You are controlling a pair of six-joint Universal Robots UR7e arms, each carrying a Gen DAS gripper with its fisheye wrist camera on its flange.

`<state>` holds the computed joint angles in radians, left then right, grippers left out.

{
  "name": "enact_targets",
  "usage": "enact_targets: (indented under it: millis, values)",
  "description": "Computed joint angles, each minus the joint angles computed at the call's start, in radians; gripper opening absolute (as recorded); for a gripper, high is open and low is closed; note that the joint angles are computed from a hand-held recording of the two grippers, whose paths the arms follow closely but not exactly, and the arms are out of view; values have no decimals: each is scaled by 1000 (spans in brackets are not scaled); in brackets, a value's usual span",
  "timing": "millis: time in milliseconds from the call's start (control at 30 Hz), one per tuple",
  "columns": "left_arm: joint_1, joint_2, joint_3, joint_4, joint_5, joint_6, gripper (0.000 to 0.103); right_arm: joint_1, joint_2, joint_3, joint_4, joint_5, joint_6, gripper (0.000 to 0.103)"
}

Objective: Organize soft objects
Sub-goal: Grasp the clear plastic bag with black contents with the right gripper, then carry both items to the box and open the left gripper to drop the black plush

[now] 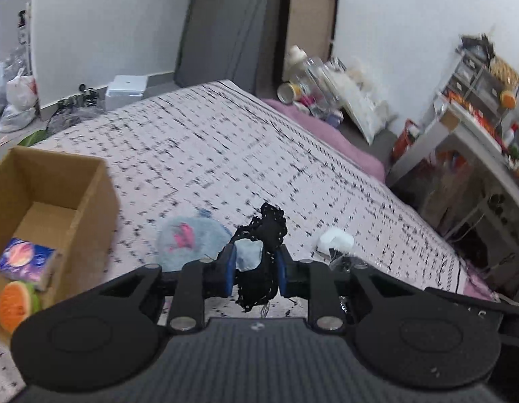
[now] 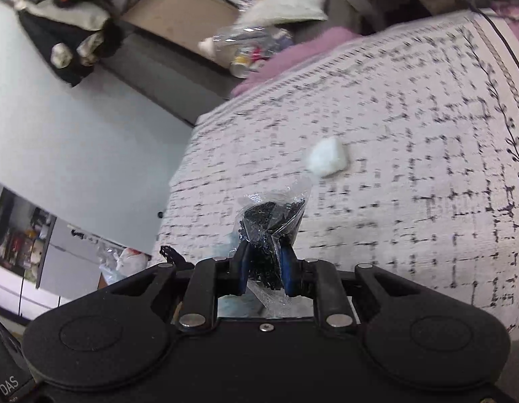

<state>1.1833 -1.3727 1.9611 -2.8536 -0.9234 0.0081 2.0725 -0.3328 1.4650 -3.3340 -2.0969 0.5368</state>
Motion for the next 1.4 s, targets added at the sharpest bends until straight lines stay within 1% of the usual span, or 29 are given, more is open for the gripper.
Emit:
enact_targets:
  millis: [100,300,500,633,1000,1300,1400]
  values:
    - [-5,-55,16,-2,8,2,23,29,7,-19,6,-1,-10,19]
    - [-3,-154,22,39,14,6,23,85,43,-88,47,-5,-21,19]
    - [20,-229,15,78,-4,9,23,135,87,-160,102,-18,-27,19]
    - [50,-268,6,109,-26,5,23,158,117,-208,133,-27,-29,19]
    - [154,-310,-44,181,-122,-4,23,204,211,-369,254,-54,-33,19]
    - [252,-281,-99,241,-221,-29,24,224,285,-498,344,-94,-34,19]
    - [276,-266,-109,260,-242,-37,24,226,304,-534,373,-109,-33,19]
